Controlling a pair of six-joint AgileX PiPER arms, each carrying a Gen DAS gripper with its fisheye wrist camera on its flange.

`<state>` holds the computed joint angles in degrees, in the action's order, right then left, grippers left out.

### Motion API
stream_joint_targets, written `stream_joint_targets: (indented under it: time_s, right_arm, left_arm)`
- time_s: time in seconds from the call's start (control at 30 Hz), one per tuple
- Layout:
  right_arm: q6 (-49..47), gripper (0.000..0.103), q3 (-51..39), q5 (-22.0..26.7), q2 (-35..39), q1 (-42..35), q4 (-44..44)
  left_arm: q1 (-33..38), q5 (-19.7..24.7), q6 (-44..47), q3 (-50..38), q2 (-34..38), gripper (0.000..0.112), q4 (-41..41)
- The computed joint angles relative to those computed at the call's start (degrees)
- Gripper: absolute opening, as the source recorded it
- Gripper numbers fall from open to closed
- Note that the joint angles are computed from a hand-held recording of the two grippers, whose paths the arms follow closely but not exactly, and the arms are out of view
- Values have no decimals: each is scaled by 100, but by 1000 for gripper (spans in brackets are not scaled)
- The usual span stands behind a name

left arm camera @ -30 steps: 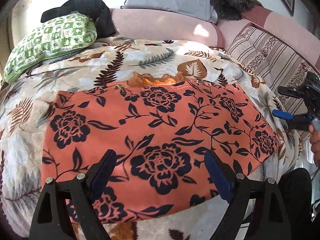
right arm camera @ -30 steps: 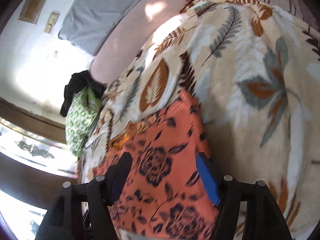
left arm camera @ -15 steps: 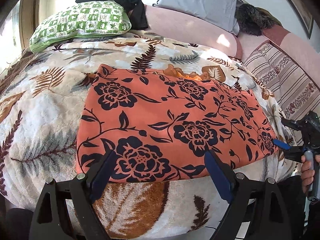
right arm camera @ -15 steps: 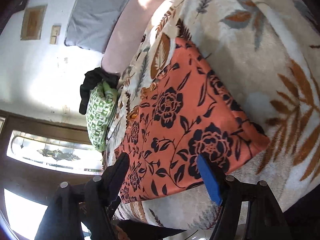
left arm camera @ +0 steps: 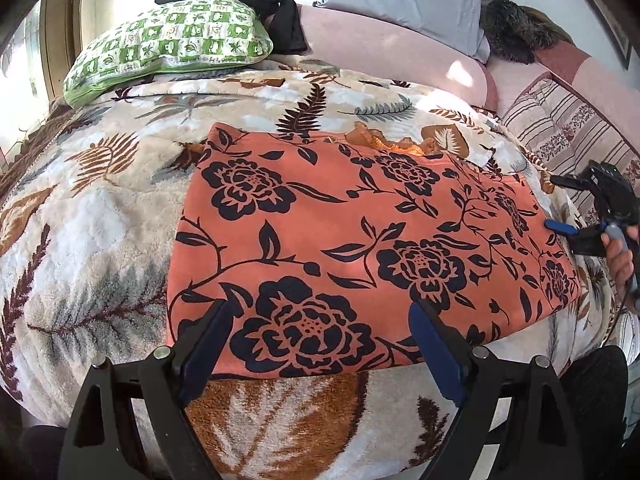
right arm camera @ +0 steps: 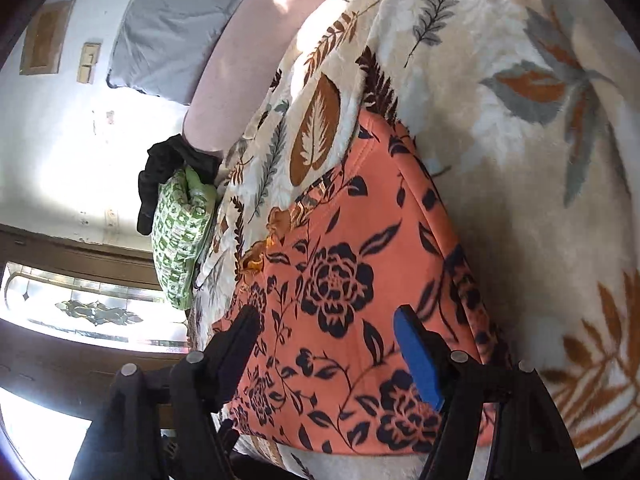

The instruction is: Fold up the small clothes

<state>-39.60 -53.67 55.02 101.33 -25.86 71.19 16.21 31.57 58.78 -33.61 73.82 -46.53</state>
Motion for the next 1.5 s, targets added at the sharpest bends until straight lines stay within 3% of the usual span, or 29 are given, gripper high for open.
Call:
stream_joint_targets:
  time_s: [0.13,0.2,0.33,0.43,0.53,0.6,0.7,0.87,0.93,1.23,1.43,1.5]
  right_arm:
    - [555,73,-1401,-267,1154,163,-329]
    - [818,73,-1523,-378,1435,10,-113]
    - [17,73,-363,-836,-82,45,5]
    - [-939,79,1115,-85,-1298,-412,550]
    - [-1277,79,2554,313,-2143,-738,581]
    - [-1729,79,3347,500,-2206,-1069,746]
    - [-2499,80,3986,524,-1514,-1396,1255]
    - [-2918,80,3900,810,-912,-1812,1436]
    - [-2631,80,3776,602,-926,-1674,1562]
    - [-2520,80,3593,470,-888,-1556,1985]
    - [-2613,80,3388,275,-828,-1371,2376]
    - [-2655,80,3334,290,-723,-1306,2445]
  left_arm:
    - [-36,-85,-249,-134,188,90,127]
    - [-155,-146,-552,-253,299,90,367]
    - [-415,-274,-1056,-432,378,90,650]
    - [-708,-362,-1540,-509,339,90,959]
    - [-1033,-410,-2169,-544,239,90,1491]
    - [-1231,-351,-2589,-582,193,90,1864]
    - [-1565,-303,-3352,-635,118,90,2546]
    - [-1923,-275,-4118,-689,-24,90,3191]
    - [-1998,-206,-4265,-747,-19,90,3306]
    - [-2400,-325,-4767,-1029,390,90,3644]
    - [-2974,-625,-5314,-1400,1227,90,3964]
    - [-3228,-672,-5868,-1515,1640,90,4548]
